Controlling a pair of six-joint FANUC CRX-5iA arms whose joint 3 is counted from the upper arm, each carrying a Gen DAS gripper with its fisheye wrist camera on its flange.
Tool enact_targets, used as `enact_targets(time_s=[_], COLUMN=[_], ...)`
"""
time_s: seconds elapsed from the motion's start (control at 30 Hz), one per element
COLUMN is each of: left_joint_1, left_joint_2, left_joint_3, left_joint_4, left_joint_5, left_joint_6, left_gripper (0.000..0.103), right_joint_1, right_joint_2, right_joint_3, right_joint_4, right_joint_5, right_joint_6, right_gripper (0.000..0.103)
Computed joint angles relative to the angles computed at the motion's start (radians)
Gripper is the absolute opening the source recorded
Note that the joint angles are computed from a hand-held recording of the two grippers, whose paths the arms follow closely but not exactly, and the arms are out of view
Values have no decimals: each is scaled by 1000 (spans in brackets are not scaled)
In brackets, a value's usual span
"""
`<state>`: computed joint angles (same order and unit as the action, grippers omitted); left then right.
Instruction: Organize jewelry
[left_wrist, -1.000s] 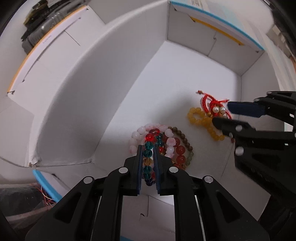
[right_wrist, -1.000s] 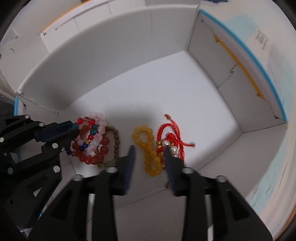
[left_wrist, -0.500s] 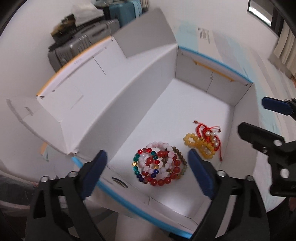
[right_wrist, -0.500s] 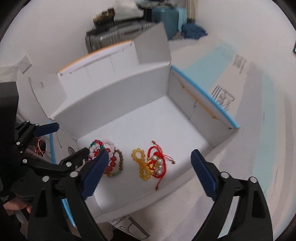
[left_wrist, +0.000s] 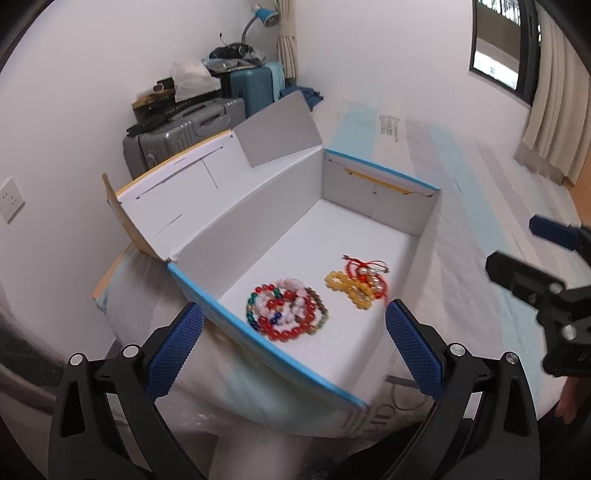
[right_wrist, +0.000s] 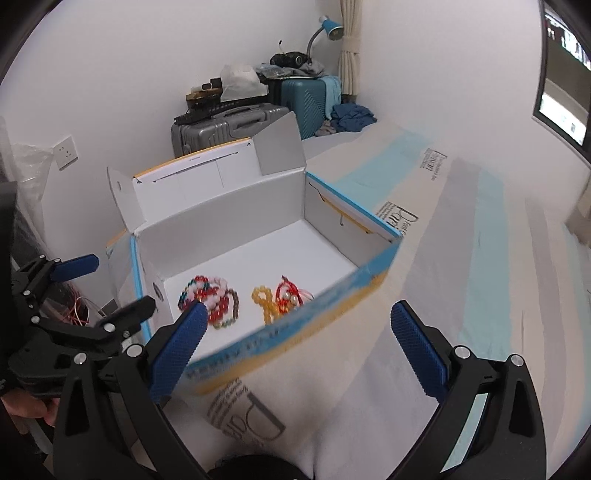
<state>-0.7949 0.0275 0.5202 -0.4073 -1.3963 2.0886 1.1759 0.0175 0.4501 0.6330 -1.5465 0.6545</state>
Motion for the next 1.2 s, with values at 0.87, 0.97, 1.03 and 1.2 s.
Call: enact_targets(time_s=[0.87,0.97,1.03,1.2], left_joint_1=[-189,-193,-191,-178], left_joint_2=[-95,-89,-87,-89], left_joint_3=[-125,-115,-114,-122], left_joint_4=[-189,-198,-192,-166], left_joint_5=[-9,-22,-22,-8], left_joint_6=[222,227,226,226], left_gripper=[97,97,97,97], right_joint_1=[164,163,164,162], right_joint_2=[-136,-137,-135,-137], right_joint_3=[-238,-239,-240,-244], right_joint_4=[81,73,75,71], right_joint_5=[-27,-26,-28,-28], right_joint_6=[-244,-246,-247,-253], right_gripper=[95,95,95,95])
